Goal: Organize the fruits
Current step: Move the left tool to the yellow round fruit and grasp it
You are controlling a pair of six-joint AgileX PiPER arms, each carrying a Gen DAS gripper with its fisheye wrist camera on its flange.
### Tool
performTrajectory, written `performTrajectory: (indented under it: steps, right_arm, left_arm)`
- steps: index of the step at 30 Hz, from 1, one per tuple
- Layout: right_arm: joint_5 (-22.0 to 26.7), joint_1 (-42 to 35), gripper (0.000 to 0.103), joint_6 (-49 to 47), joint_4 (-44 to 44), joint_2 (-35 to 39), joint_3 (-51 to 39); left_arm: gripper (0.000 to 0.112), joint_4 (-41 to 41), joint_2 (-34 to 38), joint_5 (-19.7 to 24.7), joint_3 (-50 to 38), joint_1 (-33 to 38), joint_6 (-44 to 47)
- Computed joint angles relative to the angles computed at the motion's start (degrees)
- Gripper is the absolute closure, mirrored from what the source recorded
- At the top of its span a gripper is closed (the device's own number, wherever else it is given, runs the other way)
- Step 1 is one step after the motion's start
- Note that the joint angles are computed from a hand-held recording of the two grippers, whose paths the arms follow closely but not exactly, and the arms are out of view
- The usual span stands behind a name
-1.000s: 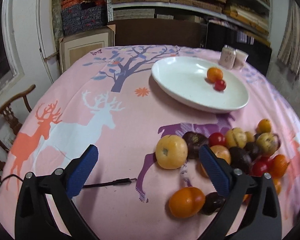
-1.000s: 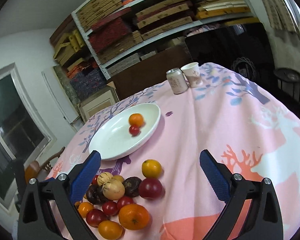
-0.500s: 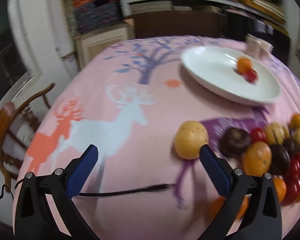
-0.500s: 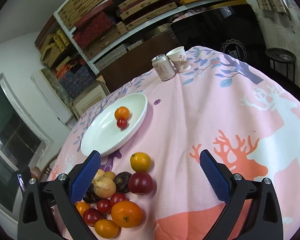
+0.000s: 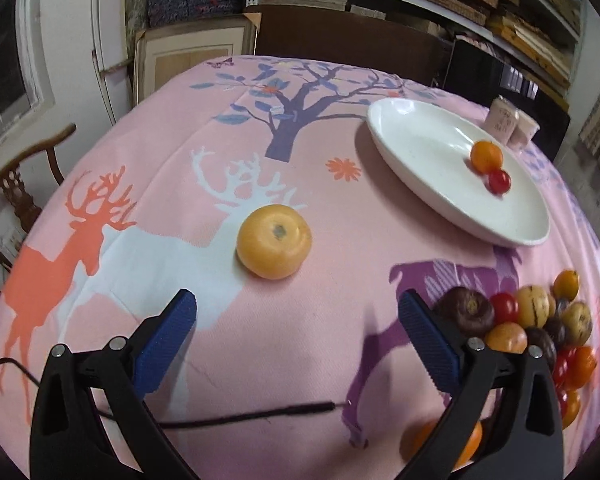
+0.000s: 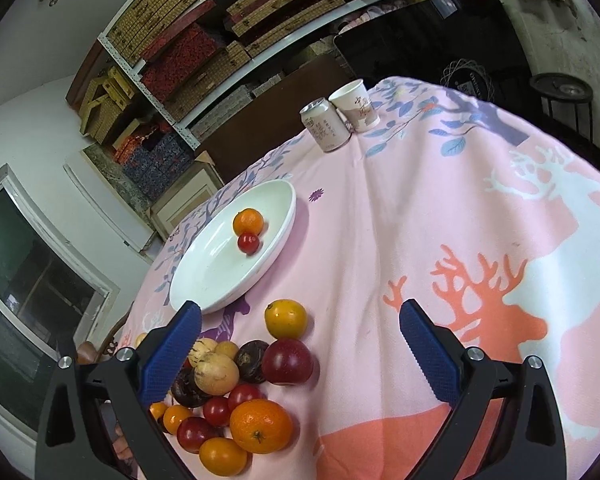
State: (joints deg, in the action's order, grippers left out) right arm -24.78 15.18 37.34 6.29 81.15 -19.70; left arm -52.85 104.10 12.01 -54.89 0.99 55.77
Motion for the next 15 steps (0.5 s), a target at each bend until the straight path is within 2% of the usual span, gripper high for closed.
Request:
performTrajectory:
  steps: [3,7,9,12,15]
  right_arm:
    - [0.63,-0.42,0.003,2.84,-3.92,1.17,-0.83]
    - [2.24,2.35,0.003,-7.42,6.52,1.26,-1.83]
    - [2.34,2.61,0.003,-9.22,8.94,1.16,-1.88]
    - [2.96,0.85,0.003,-4.00,3.86,1.87,-2.07]
    - [3.23,-0.13,0.003,-0.26,0.07,2.52,-2.23]
  left_arm:
    - [0.013,2.01,2.84,2.91,-4.09,1.66,-2.44]
    - [0.013,7.62,5.04,3.52,-7.50,1.95,-8.06]
    - [0.013,13.10,6.06,3.22,-9.15,1.67,-13.71]
    - [0.013,20.79,7.75,4.75,-11.43,1.59,-22.42]
    - [0.013,18.89,6.87,3.00,-10.31,1.56,-20.89]
